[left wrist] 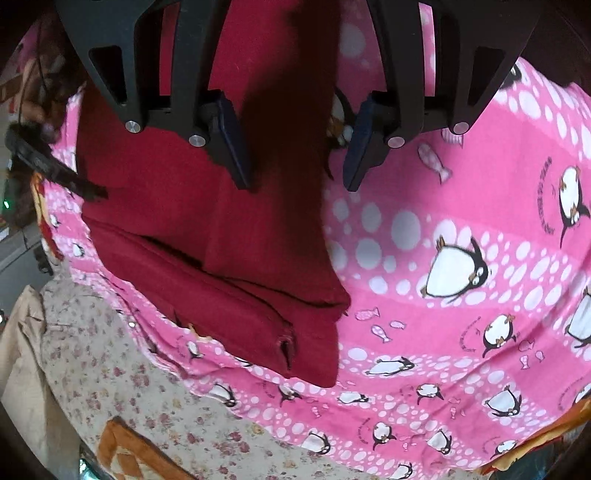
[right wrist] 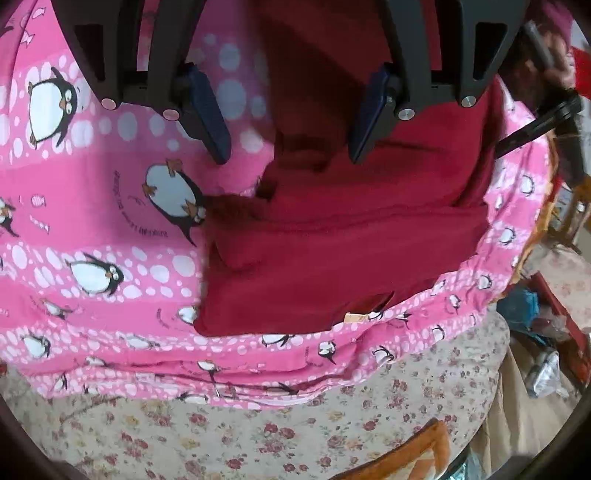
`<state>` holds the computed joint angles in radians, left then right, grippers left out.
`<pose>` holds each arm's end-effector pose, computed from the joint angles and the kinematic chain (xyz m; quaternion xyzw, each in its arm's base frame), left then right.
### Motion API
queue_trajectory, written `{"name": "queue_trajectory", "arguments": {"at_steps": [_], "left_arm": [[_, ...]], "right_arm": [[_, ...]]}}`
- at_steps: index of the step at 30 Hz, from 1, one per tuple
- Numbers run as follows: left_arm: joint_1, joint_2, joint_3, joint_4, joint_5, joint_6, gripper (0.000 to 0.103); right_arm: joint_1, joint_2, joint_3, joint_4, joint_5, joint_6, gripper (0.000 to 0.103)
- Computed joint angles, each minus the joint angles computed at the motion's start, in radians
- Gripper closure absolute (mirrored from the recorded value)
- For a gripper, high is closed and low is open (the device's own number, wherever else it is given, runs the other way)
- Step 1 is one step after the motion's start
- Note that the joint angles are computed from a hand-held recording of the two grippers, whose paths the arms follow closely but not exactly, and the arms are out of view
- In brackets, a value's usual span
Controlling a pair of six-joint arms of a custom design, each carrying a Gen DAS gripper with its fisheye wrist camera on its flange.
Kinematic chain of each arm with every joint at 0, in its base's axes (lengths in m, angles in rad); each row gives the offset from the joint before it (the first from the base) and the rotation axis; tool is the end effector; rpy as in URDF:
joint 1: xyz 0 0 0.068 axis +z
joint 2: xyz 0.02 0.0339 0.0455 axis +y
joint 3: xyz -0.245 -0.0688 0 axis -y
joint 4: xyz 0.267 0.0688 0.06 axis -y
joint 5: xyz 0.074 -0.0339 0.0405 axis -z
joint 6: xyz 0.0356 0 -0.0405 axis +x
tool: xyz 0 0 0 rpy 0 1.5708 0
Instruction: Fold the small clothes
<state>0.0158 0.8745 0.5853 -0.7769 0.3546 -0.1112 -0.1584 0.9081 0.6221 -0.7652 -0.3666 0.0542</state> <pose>0.1880 -0.0094 0.1888 -0.0165 0.9540 -0.1823 0.2373 0.1952 -0.0183 0.1958 0.0543 0.9499 0.1628 0.2614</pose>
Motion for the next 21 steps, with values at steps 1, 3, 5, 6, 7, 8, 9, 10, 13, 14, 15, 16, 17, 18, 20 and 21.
{"name": "queue_trajectory", "arguments": {"at_steps": [1,3,5,6,7,8,9,10,13,14,15,16,17,18,20,21], "left_arm": [[-0.002,-0.016,-0.009,-0.01,-0.006,0.0,0.052],[0.001,-0.037,-0.026,-0.025,-0.009,-0.002,0.052],[0.016,-0.067,-0.042,-0.042,0.002,-0.008,0.052],[0.029,-0.082,-0.044,-0.06,0.012,-0.003,0.052],[0.046,-0.099,-0.044,-0.086,0.025,0.011,0.052],[0.069,-0.121,-0.043,-0.117,0.038,0.032,0.052],[0.088,-0.144,-0.047,-0.142,0.046,0.052,0.052],[0.111,-0.172,-0.051,-0.171,0.051,0.074,0.052],[0.151,-0.22,-0.071,-0.213,0.053,0.115,0.052],[0.161,-0.226,-0.079,-0.218,0.056,0.12,0.052],[0.168,-0.224,-0.085,-0.218,0.061,0.122,0.052],[0.17,-0.228,-0.091,-0.222,0.064,0.123,0.052],[0.169,-0.238,-0.095,-0.226,0.063,0.121,0.052],[0.171,-0.251,-0.097,-0.236,0.064,0.126,0.052],[0.189,-0.277,-0.097,-0.268,0.079,0.151,0.052],[0.2,-0.288,-0.098,-0.284,0.088,0.165,0.052]], "right_arm": [[0.013,0.006,-0.002,0.023,-0.003,0.009,0.039],[0.038,0.033,0.0,0.074,0.015,0.028,0.04],[0.074,0.079,0.007,0.128,0.044,0.046,0.061],[0.104,0.094,0.009,0.145,0.082,0.052,0.078],[0.127,0.088,0.007,0.149,0.12,0.056,0.081],[0.139,0.062,0.002,0.138,0.137,0.052,0.087],[0.141,0.036,0.0,0.122,0.142,0.046,0.088],[0.132,-0.003,-0.003,0.1,0.148,0.027,0.089],[0.04,-0.08,-0.007,0.026,0.126,-0.021,0.091],[0.011,-0.08,-0.01,0.019,0.127,-0.028,0.093],[0.002,-0.078,-0.014,0.019,0.131,-0.03,0.093],[0.0,-0.068,-0.014,0.017,0.13,-0.026,0.093],[0.014,-0.065,-0.015,0.017,0.141,-0.019,0.093],[0.03,-0.066,-0.011,0.011,0.151,-0.015,0.093],[0.01,-0.081,0.008,-0.031,0.095,-0.031,0.092],[-0.014,-0.094,0.018,-0.056,0.056,-0.042,0.087]]}}
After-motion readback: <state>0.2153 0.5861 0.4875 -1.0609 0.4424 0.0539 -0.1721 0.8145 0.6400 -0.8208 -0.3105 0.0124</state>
